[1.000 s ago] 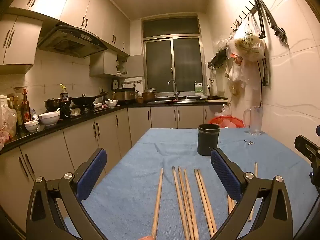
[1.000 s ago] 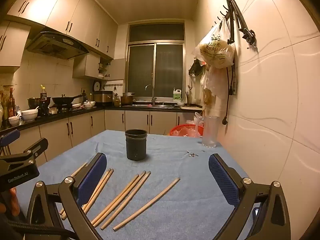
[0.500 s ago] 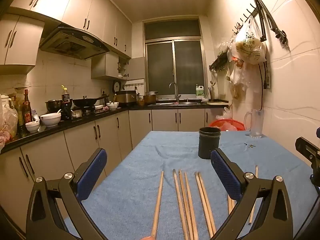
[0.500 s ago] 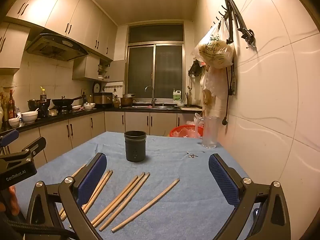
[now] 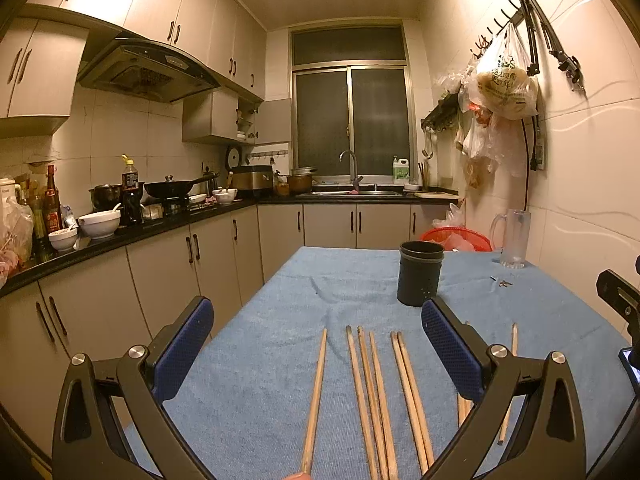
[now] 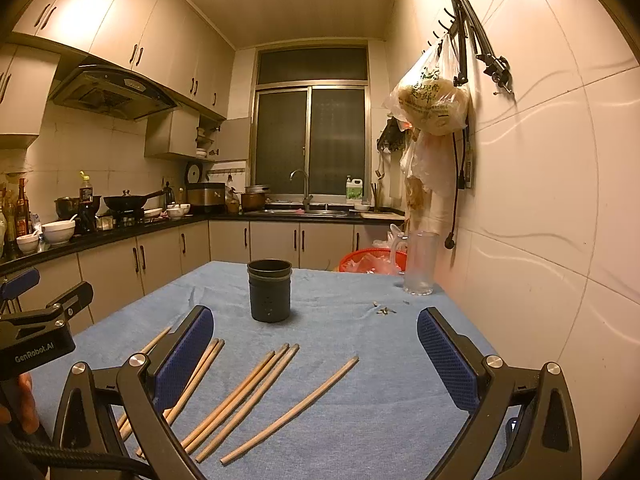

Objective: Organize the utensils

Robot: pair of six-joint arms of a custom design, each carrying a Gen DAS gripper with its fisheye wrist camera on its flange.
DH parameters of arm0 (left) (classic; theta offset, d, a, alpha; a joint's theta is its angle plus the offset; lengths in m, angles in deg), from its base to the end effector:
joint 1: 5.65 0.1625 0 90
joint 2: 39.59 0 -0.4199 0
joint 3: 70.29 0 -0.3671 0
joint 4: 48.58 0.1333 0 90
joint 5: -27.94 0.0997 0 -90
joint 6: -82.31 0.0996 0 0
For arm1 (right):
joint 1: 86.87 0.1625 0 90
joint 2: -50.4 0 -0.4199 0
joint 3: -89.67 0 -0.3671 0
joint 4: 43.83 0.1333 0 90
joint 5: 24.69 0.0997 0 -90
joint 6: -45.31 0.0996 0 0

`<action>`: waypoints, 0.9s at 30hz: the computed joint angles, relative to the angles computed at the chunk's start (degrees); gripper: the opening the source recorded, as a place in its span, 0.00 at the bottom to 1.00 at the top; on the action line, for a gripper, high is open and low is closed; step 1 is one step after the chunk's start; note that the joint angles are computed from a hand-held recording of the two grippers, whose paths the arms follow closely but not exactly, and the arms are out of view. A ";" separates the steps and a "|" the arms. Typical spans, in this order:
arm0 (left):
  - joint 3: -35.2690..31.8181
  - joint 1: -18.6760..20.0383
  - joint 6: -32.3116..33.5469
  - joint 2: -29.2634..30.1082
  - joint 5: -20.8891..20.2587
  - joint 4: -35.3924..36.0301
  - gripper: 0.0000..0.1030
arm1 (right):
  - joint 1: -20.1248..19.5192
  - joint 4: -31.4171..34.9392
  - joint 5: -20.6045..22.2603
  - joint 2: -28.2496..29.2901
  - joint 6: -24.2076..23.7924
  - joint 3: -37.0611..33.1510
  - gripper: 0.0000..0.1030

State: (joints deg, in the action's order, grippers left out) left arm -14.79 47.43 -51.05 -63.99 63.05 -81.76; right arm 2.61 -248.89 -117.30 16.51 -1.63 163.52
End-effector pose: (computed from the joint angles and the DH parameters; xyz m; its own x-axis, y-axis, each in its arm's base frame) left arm -0.2834 -0.7347 0.0488 -0.6687 -0.2326 -0.7062 0.6764 0.2041 -0.7077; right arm 0.1219 -0.7529 0.2316 -0.6835 -0.1516 0.7141 -0.7280 0.2143 -0.6513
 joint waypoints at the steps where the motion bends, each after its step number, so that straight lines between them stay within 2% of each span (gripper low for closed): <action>1: 0.07 0.01 -0.11 -0.05 0.07 0.02 1.00 | 0.00 -0.05 0.05 -0.02 -0.04 0.10 1.00; 27: -0.44 -0.13 -0.29 0.13 -0.26 0.59 1.00 | 0.17 -0.37 -0.18 0.23 -0.13 0.18 1.00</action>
State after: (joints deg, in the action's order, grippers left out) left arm -15.23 47.30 -51.34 -63.86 62.79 -81.17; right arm 2.78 -249.26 -117.48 16.74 -1.76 163.70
